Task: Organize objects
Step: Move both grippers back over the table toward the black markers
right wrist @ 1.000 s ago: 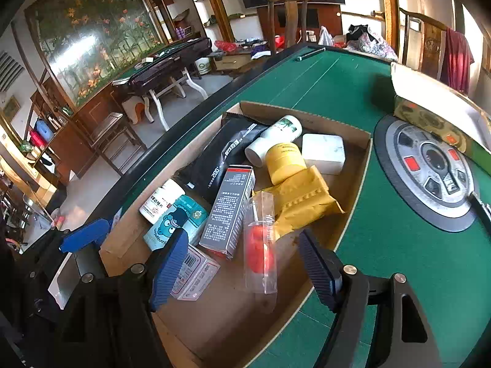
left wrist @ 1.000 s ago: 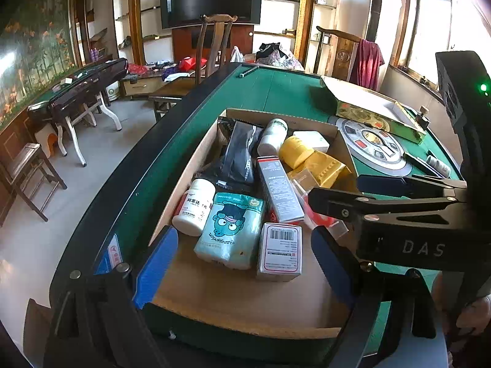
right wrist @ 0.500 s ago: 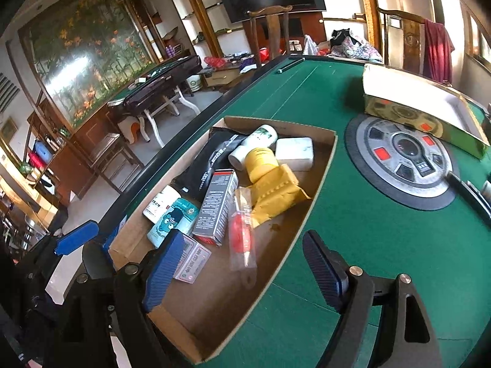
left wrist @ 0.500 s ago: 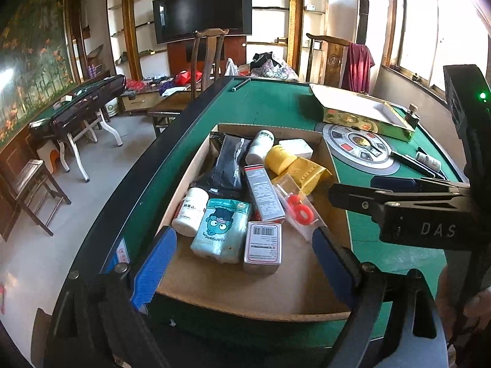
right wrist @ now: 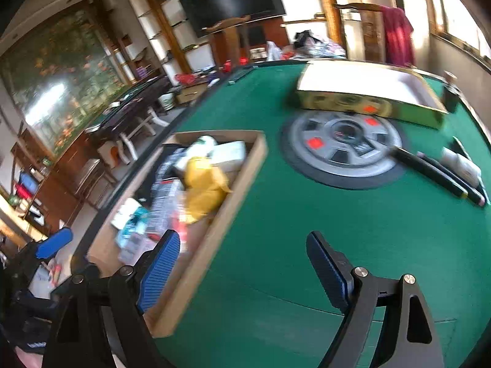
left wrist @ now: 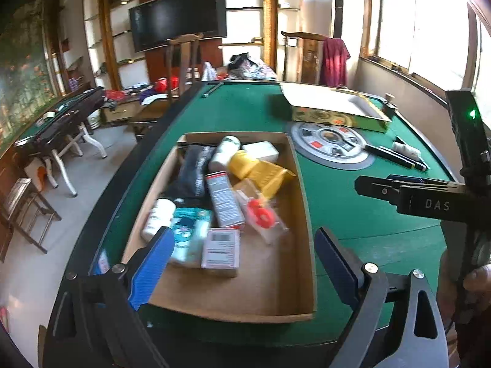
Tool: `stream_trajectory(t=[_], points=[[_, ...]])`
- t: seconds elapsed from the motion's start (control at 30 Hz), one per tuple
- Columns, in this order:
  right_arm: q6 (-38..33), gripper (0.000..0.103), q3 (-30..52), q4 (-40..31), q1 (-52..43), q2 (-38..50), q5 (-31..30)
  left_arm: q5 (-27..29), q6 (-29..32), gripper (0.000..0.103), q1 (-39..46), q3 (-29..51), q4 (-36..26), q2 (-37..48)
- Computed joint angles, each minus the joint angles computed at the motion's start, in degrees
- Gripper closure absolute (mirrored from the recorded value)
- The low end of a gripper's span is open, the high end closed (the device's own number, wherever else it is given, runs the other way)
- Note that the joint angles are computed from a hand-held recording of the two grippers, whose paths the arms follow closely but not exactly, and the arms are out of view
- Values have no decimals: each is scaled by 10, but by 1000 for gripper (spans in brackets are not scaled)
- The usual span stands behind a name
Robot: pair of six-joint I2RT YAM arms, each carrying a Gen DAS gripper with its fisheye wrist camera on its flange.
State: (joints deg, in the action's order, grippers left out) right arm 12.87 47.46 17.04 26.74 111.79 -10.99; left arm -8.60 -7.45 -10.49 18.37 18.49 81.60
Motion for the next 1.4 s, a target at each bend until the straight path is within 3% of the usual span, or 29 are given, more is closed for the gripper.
stream_trajectory(t=[0.37,0.57,0.7,0.8,0.97,1.17,1.23,1.3,1.37,1.4], points=[[-30,14,-16,-1,-211,15,-27,30,-19,10,-92,95,-6,130],[-41,14,72,-43,-309,54,-42,33,-31,10,-116,131,-12,189],[-44,14,190,-116,-342,121,-90,33,-39,10,-118,137,-21,197],[-37,14,298,-193,-357,188,-147,32,-42,10,-115,144,-27,201],[-38,14,396,-260,-344,253,-193,34,-45,10,-115,154,-35,214],[-57,9,469,-314,-312,289,-128,36,-42,10,-121,155,-31,220],[-83,6,540,-395,-303,331,-153,39,-42,10,-119,155,-30,222],[-111,4,545,-412,-286,335,-142,42,-42,10,-116,157,-31,225],[-121,3,537,-430,-284,331,-185,47,-42,10,-111,158,-31,226],[-129,3,540,-462,-285,338,-250,49,-42,10,-109,158,-30,226]])
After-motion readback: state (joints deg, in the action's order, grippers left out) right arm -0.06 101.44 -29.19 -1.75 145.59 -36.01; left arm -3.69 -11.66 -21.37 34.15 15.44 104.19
